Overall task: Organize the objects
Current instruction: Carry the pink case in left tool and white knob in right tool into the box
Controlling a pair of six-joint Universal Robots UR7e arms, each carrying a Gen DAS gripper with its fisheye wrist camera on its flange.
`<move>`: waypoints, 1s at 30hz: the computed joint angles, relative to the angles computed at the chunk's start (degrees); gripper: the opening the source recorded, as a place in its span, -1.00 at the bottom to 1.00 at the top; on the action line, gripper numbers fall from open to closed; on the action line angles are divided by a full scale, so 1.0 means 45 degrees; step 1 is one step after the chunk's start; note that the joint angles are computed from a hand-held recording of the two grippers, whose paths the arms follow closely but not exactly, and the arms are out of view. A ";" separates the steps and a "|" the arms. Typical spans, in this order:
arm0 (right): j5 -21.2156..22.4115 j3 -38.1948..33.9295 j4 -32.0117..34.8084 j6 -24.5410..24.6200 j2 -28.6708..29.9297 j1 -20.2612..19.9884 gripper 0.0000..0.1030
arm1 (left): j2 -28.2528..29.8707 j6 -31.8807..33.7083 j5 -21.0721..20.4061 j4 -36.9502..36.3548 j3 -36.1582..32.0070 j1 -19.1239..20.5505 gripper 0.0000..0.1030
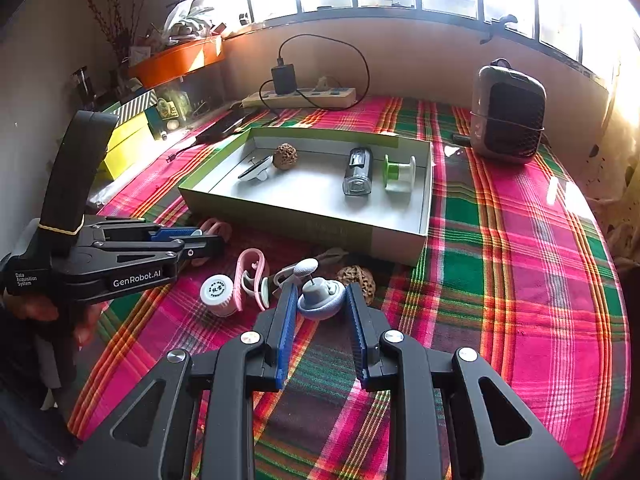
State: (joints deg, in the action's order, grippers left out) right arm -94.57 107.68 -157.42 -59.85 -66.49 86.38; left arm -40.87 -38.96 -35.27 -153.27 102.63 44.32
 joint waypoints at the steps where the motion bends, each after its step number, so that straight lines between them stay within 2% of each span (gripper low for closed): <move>1: 0.0017 -0.0018 0.0022 0.0003 0.0004 0.0016 -0.50 | -0.0034 -0.0067 0.0012 0.0043 0.0027 -0.0012 -0.70; 17: 0.0547 -0.0805 0.0565 0.0337 0.0420 0.0614 -0.50 | -0.0885 0.0196 0.0378 -0.0947 0.0708 -0.0477 -0.70; 30: 0.0071 -0.2681 0.1242 0.1025 0.1929 0.1236 -0.50 | -0.0821 0.0556 0.0504 -0.1048 0.0158 -0.0083 -0.69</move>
State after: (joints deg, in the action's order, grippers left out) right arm -94.25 95.62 -151.83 -55.23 -57.81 91.94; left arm -44.56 -36.46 -33.00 -157.99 103.34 43.95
